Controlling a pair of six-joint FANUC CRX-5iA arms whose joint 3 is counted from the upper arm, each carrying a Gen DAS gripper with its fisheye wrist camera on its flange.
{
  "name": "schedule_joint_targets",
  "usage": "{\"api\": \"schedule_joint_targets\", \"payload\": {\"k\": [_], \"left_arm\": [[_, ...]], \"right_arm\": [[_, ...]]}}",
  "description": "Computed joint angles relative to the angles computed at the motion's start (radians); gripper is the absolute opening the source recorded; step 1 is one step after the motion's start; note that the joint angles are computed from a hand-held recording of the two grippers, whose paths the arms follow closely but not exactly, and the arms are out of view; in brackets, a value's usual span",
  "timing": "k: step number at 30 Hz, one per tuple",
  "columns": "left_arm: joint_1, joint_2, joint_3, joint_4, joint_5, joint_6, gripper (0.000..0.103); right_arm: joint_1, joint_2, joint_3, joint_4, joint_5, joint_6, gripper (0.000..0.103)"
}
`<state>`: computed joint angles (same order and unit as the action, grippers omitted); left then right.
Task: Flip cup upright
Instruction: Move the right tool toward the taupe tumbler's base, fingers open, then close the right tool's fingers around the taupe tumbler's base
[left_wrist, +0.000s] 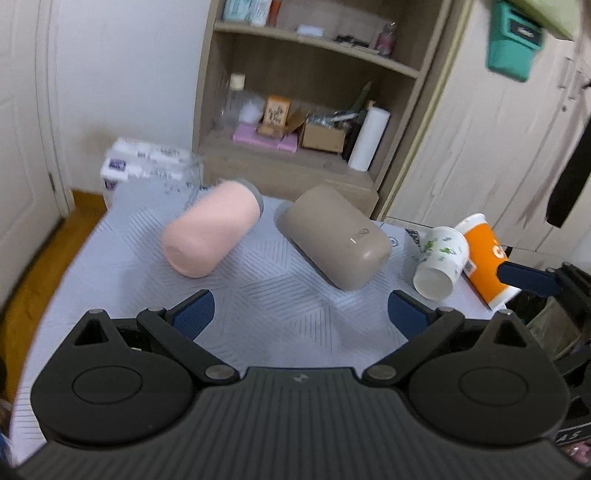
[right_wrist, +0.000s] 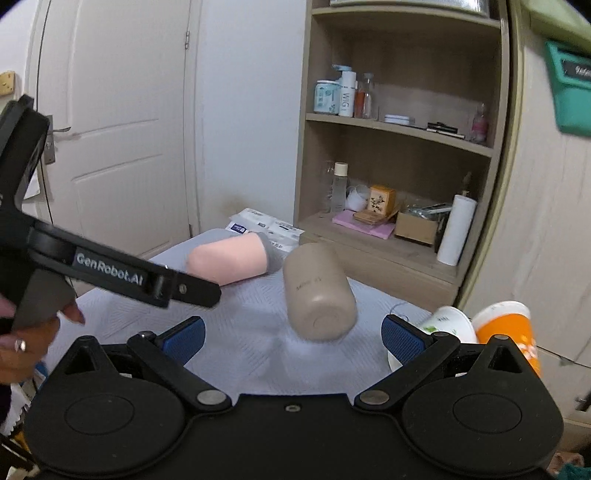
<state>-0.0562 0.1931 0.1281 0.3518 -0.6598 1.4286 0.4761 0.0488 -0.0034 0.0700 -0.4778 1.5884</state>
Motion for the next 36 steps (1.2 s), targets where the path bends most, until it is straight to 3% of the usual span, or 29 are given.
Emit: {"api": "schedule_joint_targets", "payload": {"k": [3,7,11,14,19,21,25,29,36], "left_arm": [[0.003,0.051,0.031,0.034,-0.011,0.018,0.101],[0.016,0.111,0.041,0.172,-0.002,-0.008,0.100],[0.020,0.162,0.043,0.313,0.001,-0.023,0.100],[0.019,0.187,0.071,0.297,0.000,0.011,0.100],[0.027,0.214,0.094,0.300,-0.012,0.044,0.100],[0.032,0.228,0.134,0.243,-0.048,0.115,0.100],[0.038,0.237,0.138,0.277,-0.068,0.104,0.100],[0.038,0.232,0.124,0.303,-0.062,0.078,0.100],[0.041,0.214,0.042,0.460,-0.048,-0.011,0.100]], "right_arm": [[-0.051,0.088,0.151,-0.183,-0.118,0.181,0.103],[-0.103,0.222,0.348,-0.304,-0.272,0.299,0.103],[-0.118,0.325,0.472,-0.309,-0.333,0.348,0.103],[-0.107,0.377,0.521,-0.245,-0.348,0.317,0.103],[-0.118,0.452,0.627,-0.252,-0.430,0.353,0.102],[-0.118,0.482,0.670,-0.241,-0.467,0.349,0.097],[-0.116,0.515,0.717,-0.220,-0.512,0.325,0.081],[-0.109,0.510,0.711,-0.203,-0.517,0.278,0.081],[-0.106,0.433,0.604,-0.208,-0.469,0.167,0.081]]}}
